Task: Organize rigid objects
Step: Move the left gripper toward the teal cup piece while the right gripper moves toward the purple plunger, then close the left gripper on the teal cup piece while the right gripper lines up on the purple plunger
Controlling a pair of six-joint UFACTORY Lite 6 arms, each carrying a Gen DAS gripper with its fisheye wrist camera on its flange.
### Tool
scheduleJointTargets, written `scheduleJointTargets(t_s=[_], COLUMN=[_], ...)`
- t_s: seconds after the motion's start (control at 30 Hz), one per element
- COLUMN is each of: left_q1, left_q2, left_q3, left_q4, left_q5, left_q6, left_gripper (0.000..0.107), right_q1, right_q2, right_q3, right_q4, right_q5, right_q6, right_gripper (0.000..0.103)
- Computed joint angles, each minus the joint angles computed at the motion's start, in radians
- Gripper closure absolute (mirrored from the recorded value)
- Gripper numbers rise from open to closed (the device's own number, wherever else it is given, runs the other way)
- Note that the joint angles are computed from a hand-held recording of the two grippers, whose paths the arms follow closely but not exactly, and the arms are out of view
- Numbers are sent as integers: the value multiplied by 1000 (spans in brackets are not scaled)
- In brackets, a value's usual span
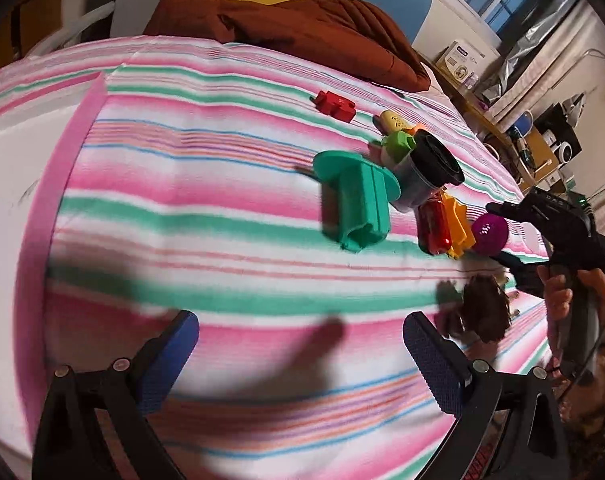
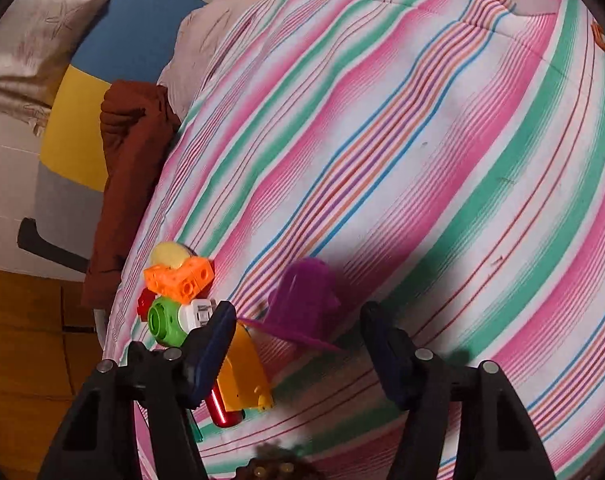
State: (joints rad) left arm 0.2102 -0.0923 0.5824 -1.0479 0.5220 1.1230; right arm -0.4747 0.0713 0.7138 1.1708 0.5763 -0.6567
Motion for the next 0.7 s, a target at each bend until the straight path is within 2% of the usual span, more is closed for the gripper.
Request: scheduleJointTargets(t_s=[0.07,0.27,0.43,0.47,0.53,0.57,0.63,0.7], left_q1=[-47,-184,-281,-311,-347,-352,-333,-292], left_q2=[17,156,218,228,230,228,215,205], left_q3=[14,145,201,208,203,198,191,193], left_q4=[-32,-55,-37,6,92,94,19,24], left_q5=[-49,-154,-260,-302,-359,-375,-344,-285], left_q6=[15,-51,-112,-138,-192,-171,-52,-36], left_gripper=[4,4,8,11,36,42,72,76], right_q1=[14,115,161,171,185,186,194,206], right_q2=[3,-22,-112,-126,-134,-137,-94,-86], right_q3=[10,13,-8,-10,-8,-10,21,26], right_q4=[-11,-111,-331,-387,-446,-456,-445,-466], right_q5=[-21,-83,-166,-181,-200,-200,-203,-214], right_q6=[-4,48,229,276,326,332,324,351], right_gripper=[49,51,51,51,51,51,51,51])
